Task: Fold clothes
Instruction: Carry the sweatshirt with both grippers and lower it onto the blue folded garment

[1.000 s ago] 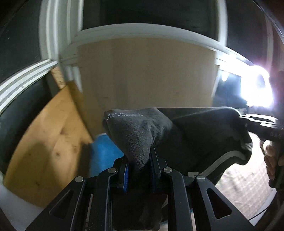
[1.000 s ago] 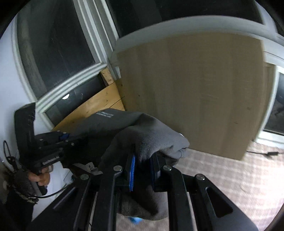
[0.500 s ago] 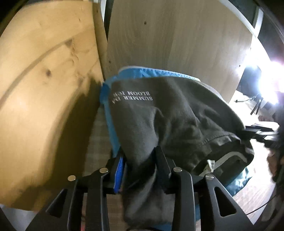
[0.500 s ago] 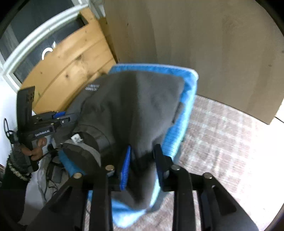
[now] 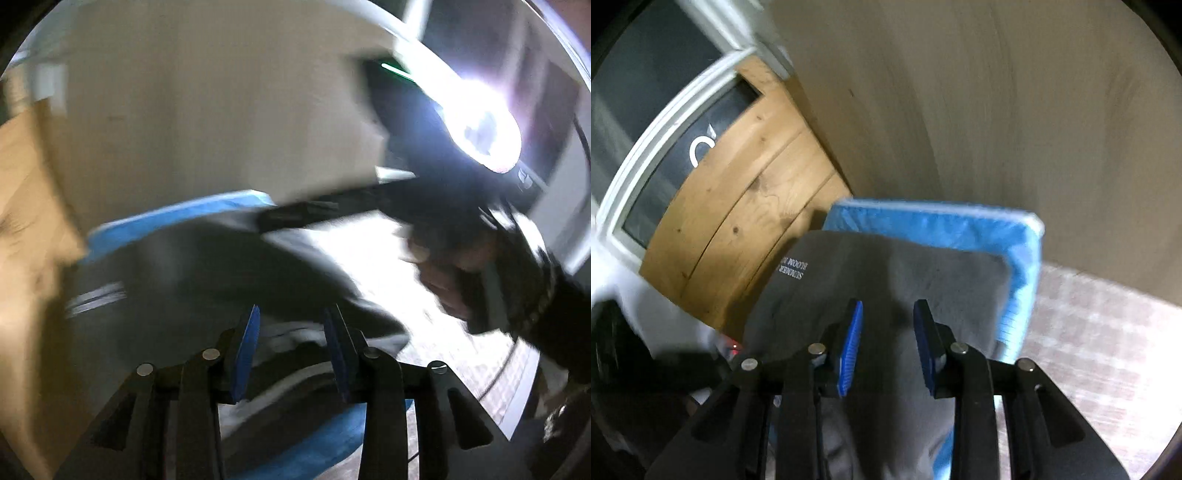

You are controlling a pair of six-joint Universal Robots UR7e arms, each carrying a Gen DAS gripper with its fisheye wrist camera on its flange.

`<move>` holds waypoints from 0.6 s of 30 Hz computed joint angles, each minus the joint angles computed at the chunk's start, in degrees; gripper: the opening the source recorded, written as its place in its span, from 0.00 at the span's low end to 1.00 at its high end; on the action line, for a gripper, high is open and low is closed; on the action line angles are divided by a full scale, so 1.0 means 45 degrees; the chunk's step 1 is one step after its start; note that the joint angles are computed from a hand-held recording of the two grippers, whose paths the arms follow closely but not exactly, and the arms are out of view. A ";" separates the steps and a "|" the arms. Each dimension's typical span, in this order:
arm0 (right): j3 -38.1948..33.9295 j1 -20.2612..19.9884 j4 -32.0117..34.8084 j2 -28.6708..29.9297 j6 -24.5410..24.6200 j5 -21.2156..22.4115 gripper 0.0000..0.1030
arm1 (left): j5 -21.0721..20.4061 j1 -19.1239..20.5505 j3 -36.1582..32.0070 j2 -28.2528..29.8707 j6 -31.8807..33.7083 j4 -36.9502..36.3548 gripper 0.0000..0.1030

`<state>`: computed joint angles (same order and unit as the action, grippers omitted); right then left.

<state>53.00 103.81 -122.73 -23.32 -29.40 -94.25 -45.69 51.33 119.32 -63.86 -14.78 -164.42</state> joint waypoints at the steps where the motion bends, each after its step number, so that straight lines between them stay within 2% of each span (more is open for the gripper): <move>1: -0.0561 0.0004 0.0305 0.0379 -0.0039 -0.0430 0.25 | -0.0381 0.0206 -0.0291 0.0358 -0.0021 0.0626 0.33; 2: -0.1221 0.0056 0.0165 0.0881 -0.0209 -0.1336 0.24 | -0.0545 0.0306 -0.0397 0.0573 -0.0040 0.1148 0.33; 3: -0.1573 0.0096 -0.0008 0.1110 -0.0255 -0.1709 0.22 | -0.0438 0.0250 -0.0293 0.0688 0.0106 0.1266 0.33; 7: -0.1046 -0.0090 -0.1581 0.0423 0.0058 -0.0993 0.22 | -0.0299 0.0006 0.0009 0.0475 0.0088 0.1576 0.33; 10: -0.0254 -0.0186 -0.2282 -0.0275 0.0124 -0.0505 0.22 | 0.0218 -0.0272 0.0058 0.0177 0.0049 0.1331 0.33; 13: 0.0244 -0.0180 -0.1714 -0.0559 -0.0266 -0.0298 0.22 | -0.0199 -0.0111 -0.0151 0.0576 0.0841 0.0514 0.33; 16: 0.0020 -0.0012 -0.0947 0.0050 -0.0587 -0.1059 0.22 | -0.0847 0.0146 -0.0444 0.1046 0.1596 -0.0138 0.33; 18: -0.0823 0.0007 -0.0610 0.0746 -0.0180 -0.2011 0.22 | -0.0938 0.0442 -0.0686 0.1501 0.1480 0.0606 0.33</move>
